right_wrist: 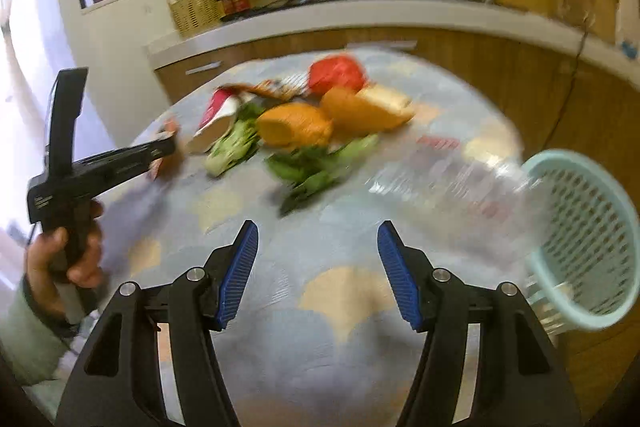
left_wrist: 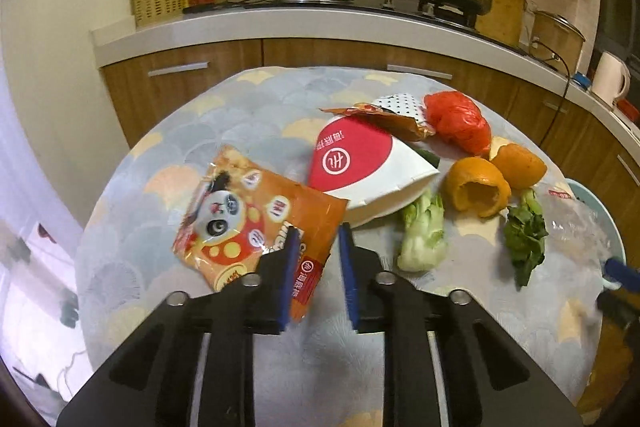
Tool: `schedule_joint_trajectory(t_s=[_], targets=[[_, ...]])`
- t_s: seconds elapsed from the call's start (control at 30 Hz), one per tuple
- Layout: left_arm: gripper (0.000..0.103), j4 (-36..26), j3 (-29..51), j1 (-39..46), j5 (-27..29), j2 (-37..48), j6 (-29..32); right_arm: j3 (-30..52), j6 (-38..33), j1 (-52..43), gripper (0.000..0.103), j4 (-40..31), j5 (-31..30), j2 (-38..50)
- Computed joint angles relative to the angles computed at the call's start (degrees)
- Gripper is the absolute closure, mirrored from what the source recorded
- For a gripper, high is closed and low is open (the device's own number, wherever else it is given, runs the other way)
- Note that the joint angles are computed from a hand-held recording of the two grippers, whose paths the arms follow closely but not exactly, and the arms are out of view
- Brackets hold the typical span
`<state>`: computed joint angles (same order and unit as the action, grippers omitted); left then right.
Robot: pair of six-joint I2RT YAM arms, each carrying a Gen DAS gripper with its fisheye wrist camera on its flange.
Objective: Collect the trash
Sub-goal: 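Move the right tool to the clear plastic bag and close on it, then grasp the panda snack wrapper with the left tool while the right tool carries the bag to the basket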
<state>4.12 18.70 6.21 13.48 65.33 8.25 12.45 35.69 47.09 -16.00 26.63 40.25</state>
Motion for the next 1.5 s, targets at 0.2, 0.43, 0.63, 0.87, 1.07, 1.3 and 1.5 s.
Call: schedule_joint_trajectory(t_s=[0.2,0.43,0.63,0.87,1.07,1.3,1.5], targets=[[0.102,1.4,-0.1,1.0,1.8,0.0,0.0,-0.1,-2.8,-4.3,0.033,-8.0,5.3,-6.8],[0.103,-0.5,-0.4,2.4,5.2,-5.1,-0.3,-1.3,-13.8,-14.4,0.029,-6.6,1.4,-6.9],[0.103,-1.3,-0.5,0.5,5.6,-7.3,-0.8,-3.7,-19.2,-13.6,0.025,1.2,5.6,1.4],[0.103,-2.1,-0.7,-2.3,4.4,-8.6,-1.9,-2.3,-27.5,-19.6,0.056,21.5,6.0,23.5],[0.103,-2.2,-1.3,-3.7,4.3,-9.3,-1.7,-0.8,-29.1,-27.3,0.091,24.1,-1.1,25.6],[0.103,-2.9,-1.9,-3.7,5.7,-11.3,-1.7,-0.8,-26.3,-28.3,0.101,15.9,-4.5,14.8],[0.103,-4.4,-2.3,-2.9,9.0,-14.4,-1.1,-0.1,-23.1,-25.7,0.101,8.8,-4.4,6.7]])
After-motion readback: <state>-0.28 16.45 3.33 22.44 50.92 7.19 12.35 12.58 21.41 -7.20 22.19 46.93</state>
